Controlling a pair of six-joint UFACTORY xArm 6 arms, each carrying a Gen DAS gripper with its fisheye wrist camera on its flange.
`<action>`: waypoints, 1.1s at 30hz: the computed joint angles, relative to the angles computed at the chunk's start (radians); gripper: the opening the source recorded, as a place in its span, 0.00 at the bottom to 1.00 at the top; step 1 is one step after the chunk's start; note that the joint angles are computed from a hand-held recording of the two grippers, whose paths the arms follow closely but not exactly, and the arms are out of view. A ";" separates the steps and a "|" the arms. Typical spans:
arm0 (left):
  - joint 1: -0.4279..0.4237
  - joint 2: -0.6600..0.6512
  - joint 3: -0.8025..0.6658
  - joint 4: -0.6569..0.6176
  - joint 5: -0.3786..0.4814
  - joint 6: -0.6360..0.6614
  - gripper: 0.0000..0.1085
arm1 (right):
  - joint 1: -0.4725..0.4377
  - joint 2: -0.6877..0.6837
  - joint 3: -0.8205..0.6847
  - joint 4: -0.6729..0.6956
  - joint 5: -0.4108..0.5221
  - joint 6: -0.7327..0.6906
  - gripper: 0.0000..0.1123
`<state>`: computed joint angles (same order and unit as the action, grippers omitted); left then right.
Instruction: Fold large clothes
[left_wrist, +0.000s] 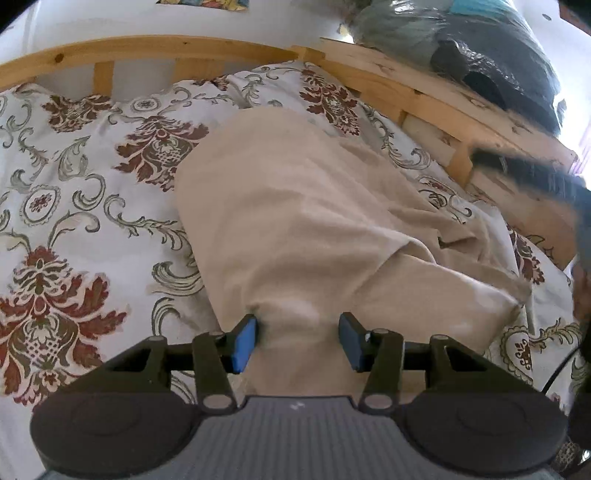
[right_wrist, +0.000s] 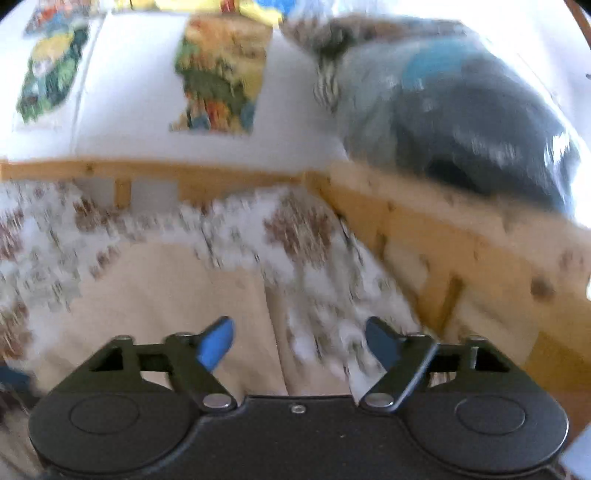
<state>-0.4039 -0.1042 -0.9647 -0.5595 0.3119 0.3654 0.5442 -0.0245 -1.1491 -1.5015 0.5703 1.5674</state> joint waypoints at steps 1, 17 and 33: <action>0.001 0.004 -0.006 -0.004 0.005 0.010 0.50 | -0.018 0.031 -0.044 0.004 -0.060 -0.024 0.76; 0.052 0.051 -0.053 -0.344 0.100 0.328 0.63 | -0.101 0.651 -0.561 0.445 -0.372 -0.673 0.74; 0.012 0.079 -0.067 -0.039 0.030 -0.121 0.88 | 0.061 0.040 0.072 0.156 0.095 0.038 0.90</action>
<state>-0.3917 -0.0254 -1.0319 -0.5984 0.3415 0.2444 0.6050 0.0155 -1.0767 -1.3455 0.6651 1.6054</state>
